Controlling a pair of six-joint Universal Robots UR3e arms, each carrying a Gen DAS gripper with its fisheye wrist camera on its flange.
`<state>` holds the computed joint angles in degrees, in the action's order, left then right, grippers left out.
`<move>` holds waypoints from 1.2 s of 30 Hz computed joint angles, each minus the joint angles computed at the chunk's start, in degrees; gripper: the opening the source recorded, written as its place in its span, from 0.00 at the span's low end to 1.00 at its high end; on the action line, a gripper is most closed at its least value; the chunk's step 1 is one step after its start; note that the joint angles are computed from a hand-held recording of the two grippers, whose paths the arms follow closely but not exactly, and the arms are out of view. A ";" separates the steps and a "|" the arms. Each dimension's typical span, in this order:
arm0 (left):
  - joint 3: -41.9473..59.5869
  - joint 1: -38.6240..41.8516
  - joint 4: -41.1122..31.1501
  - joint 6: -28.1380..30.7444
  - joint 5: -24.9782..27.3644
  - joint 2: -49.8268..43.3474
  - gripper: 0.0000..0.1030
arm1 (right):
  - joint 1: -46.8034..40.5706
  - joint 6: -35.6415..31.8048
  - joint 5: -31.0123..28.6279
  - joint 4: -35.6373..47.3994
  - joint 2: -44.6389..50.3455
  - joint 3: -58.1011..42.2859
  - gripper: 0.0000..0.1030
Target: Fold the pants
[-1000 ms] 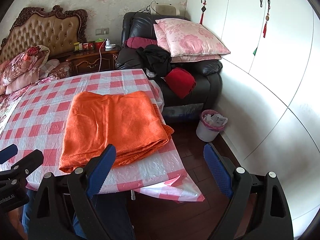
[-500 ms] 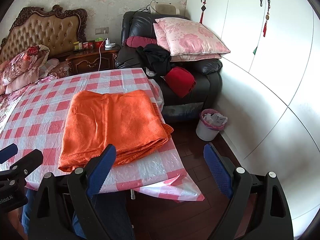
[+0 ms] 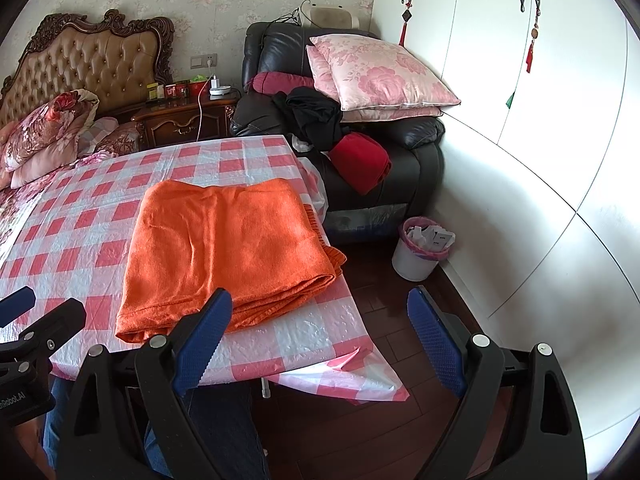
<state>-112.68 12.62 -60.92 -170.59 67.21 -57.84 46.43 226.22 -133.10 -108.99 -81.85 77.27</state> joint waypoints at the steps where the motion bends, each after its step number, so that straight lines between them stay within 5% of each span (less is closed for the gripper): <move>1: 0.00 -0.07 0.09 -0.06 0.11 -0.06 0.98 | 0.00 0.03 0.04 0.07 0.04 -0.08 0.83; 36: 0.66 -0.54 1.67 -0.81 0.59 -2.53 0.98 | -0.64 -0.09 0.03 -1.57 -0.55 2.31 0.83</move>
<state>-112.02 12.07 -59.25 -171.41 67.79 -60.37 45.79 226.13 -133.08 -110.56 -82.40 79.58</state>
